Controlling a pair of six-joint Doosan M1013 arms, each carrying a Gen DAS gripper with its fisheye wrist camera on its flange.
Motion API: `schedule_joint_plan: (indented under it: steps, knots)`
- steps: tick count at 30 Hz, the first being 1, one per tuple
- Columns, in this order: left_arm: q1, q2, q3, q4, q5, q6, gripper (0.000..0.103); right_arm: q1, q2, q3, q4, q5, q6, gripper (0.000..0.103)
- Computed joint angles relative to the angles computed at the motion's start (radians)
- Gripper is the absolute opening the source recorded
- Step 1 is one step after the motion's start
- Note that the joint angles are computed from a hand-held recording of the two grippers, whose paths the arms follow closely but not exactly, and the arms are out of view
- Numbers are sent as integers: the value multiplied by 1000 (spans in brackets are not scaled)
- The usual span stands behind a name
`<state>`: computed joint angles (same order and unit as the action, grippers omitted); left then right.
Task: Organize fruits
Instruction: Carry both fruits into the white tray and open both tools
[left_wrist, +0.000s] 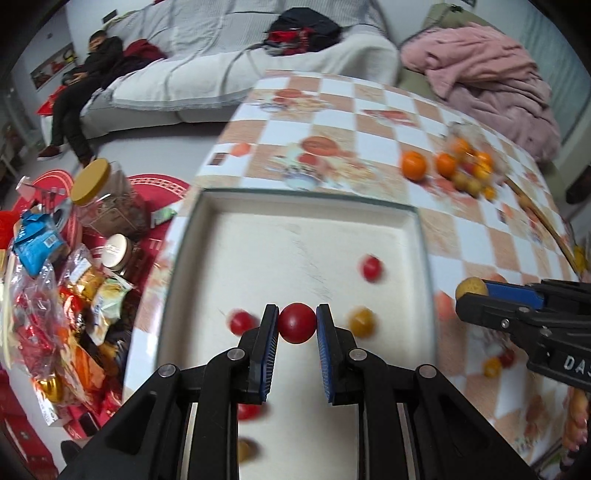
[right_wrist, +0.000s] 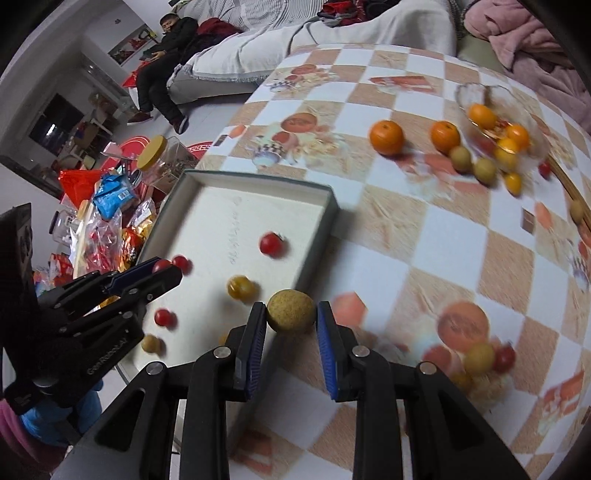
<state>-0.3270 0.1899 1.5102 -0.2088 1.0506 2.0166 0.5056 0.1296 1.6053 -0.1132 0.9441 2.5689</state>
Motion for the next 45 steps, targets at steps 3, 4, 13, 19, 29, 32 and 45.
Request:
schedule_joint_plan:
  steps: [3, 4, 13, 19, 29, 32, 45]
  knots:
    - [-3, 28, -23, 25, -17, -15, 22, -18, 38, -36, 15, 3, -18, 30]
    - [-5, 40, -32, 36, -23, -20, 22, -24, 53, -50, 18, 9, -24, 30]
    - [-7, 103, -83, 79, -5, -64, 22, -54, 133, -120, 22, 44, -40, 30]
    - [-3, 120, -94, 88, 9, -72, 22, -63, 160, -136, 18, 67, -47, 30]
    - [-9, 128, -93, 124, 21, -79, 26, -60, 182, -154, 21, 106, -94, 38]
    - [-8, 124, -90, 130, 11, -87, 71, -59, 176, -150, 18, 102, -96, 48]
    - [-20, 82, -69, 113, 2, -41, 71, -30, 36, -44, -88, 36, 89, 82]
